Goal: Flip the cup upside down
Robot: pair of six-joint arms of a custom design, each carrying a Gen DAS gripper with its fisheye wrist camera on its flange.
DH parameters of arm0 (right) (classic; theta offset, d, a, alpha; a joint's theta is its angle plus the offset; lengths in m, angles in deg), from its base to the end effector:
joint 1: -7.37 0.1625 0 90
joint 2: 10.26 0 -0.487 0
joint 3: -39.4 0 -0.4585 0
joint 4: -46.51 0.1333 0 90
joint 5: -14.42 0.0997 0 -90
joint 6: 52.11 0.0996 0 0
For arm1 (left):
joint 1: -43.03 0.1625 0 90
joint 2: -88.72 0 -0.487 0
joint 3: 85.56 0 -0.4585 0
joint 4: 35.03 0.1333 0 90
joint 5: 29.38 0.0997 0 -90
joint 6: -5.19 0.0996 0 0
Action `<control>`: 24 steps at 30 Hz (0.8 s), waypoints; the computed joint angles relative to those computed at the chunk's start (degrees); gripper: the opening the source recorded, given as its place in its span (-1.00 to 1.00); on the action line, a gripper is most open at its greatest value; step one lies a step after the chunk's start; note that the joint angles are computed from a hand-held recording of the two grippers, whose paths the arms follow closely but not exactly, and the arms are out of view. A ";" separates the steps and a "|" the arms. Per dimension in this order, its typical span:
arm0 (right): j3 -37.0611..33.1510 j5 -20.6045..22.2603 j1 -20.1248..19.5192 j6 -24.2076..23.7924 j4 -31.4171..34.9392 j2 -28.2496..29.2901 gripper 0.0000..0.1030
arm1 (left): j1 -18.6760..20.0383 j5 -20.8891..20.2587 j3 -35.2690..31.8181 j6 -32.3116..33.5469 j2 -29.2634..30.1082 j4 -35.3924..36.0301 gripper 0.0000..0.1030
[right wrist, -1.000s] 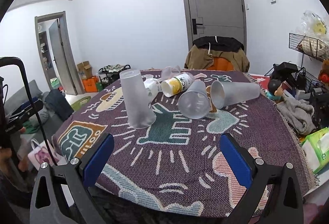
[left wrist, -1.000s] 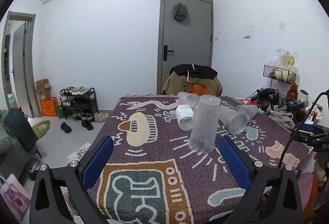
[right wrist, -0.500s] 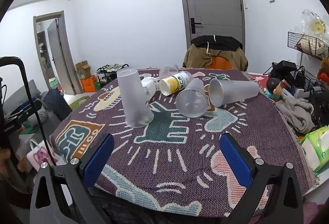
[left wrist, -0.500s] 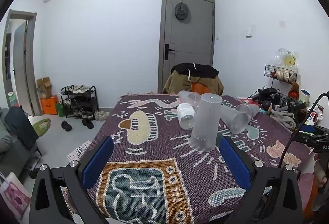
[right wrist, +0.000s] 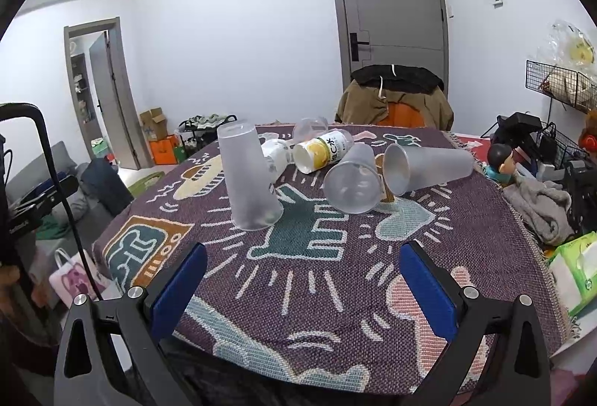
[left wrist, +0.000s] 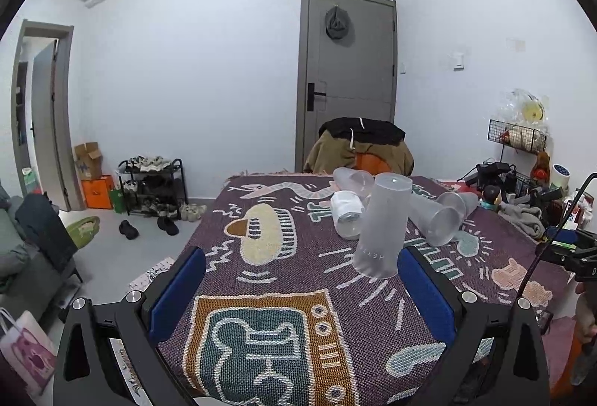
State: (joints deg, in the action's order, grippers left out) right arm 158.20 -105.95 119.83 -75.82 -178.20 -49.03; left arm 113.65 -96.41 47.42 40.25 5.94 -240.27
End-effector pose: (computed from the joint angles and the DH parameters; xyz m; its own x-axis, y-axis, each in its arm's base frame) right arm 0.3008 -0.5106 0.0475 -0.7855 -0.1676 0.5957 -0.5862 0.5099 -0.6295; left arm 0.0032 -0.5098 0.3451 -0.7266 0.2056 -0.6556 0.6810 0.3421 -0.6475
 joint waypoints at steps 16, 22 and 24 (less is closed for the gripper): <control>-0.06 -0.15 0.04 0.14 -0.09 0.05 1.00 | -0.13 0.30 0.08 0.13 -0.01 -0.39 0.99; -0.05 -0.07 0.02 0.14 -0.17 0.05 1.00 | -0.15 0.35 0.01 0.12 0.00 -0.32 0.99; -0.05 -0.07 0.02 0.14 -0.17 0.05 1.00 | -0.16 0.42 0.03 0.07 -0.05 -0.19 0.99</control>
State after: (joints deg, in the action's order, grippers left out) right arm 158.15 -106.02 119.85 -75.68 -178.37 -48.98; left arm 113.49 -95.98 47.45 40.32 5.89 -240.46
